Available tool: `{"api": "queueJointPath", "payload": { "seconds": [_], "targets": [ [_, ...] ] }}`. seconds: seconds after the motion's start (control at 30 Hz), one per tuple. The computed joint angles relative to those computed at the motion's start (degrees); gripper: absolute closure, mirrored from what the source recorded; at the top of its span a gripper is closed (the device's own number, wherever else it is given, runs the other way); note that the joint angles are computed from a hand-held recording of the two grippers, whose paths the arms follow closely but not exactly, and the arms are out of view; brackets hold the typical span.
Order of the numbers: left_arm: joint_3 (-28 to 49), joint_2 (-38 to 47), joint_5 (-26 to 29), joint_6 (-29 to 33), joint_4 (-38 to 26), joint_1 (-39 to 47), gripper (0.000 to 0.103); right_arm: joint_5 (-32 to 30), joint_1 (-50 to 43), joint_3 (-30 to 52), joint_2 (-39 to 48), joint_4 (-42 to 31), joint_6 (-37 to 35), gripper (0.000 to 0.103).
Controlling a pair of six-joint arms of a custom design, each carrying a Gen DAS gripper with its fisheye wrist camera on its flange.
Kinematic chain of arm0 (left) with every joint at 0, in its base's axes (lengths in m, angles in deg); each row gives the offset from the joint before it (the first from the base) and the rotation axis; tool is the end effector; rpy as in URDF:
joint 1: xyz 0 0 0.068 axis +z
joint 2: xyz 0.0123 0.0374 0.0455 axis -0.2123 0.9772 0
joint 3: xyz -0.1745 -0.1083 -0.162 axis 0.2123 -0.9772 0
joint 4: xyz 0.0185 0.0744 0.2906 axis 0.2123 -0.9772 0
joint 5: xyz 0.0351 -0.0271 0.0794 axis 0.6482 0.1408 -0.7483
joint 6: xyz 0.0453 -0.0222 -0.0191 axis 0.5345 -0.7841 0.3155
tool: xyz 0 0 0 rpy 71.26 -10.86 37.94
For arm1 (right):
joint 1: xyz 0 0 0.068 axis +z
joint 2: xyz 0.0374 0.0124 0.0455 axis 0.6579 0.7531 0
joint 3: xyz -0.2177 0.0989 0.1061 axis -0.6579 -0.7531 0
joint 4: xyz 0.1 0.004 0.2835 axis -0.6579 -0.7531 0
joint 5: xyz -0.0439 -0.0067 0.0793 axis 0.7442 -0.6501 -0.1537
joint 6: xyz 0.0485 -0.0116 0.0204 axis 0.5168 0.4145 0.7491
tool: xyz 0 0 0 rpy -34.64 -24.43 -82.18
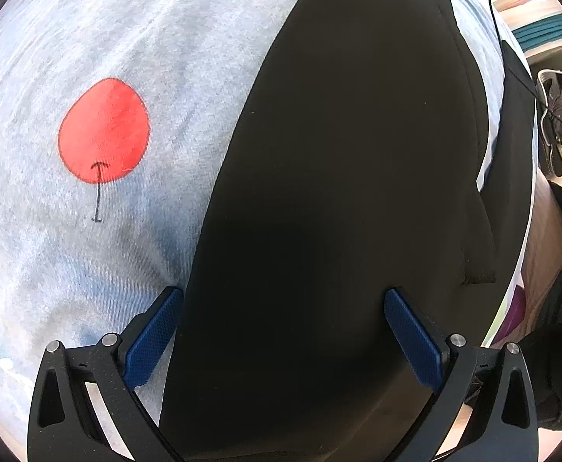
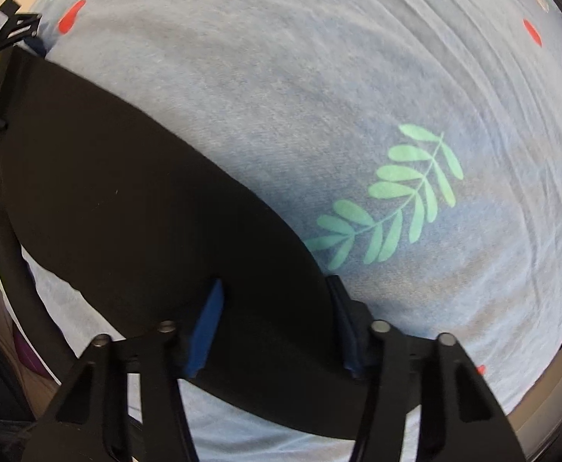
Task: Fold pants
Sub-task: 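Close the left tool on the pants waist while the right tool grips a leg hem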
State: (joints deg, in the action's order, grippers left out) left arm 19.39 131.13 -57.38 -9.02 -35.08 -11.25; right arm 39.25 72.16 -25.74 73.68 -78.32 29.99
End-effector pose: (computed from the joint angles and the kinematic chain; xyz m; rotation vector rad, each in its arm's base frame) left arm 0.2537 0.0018 0.1211 -1.3041 -2.6206 0.2781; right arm 0.2675 0.1620 0.1362 1.3496 -2.7072 -0.0247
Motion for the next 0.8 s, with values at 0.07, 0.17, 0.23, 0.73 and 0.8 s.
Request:
{"api": "queueJointPath", "payload": {
  "seconds": [0.07,0.17,0.23,0.73,0.8],
  "targets": [
    [1.89,3.14,0.06,-0.22,1.88,-0.05,0.002,0.07,-2.59,-0.25,-2.1,-1.51,-2.83,0.069],
    [-3.84,-1.67,-0.98,4.28,2.01,4.85,0.004,-0.24,-2.8,-2.01,-6.42,-3.12,-3.11,0.08],
    [-2.91,0.08,-1.77,3.3,2.7,3.89,0.004,-0.41,-6.29,-4.16,-10.46,-4.04,-6.16,0.088],
    [3.88,11.64,-5.29,3.9,10.8,10.33,0.08,2.82,-7.61,-25.5,-49.59,-5.91,-6.76,0.103],
    [-0.52,6.92,-5.58,3.91,11.73,9.93,0.082,3.42,-5.88,-27.93,-56.15,-8.27,-5.08,0.103]
  ]
}}
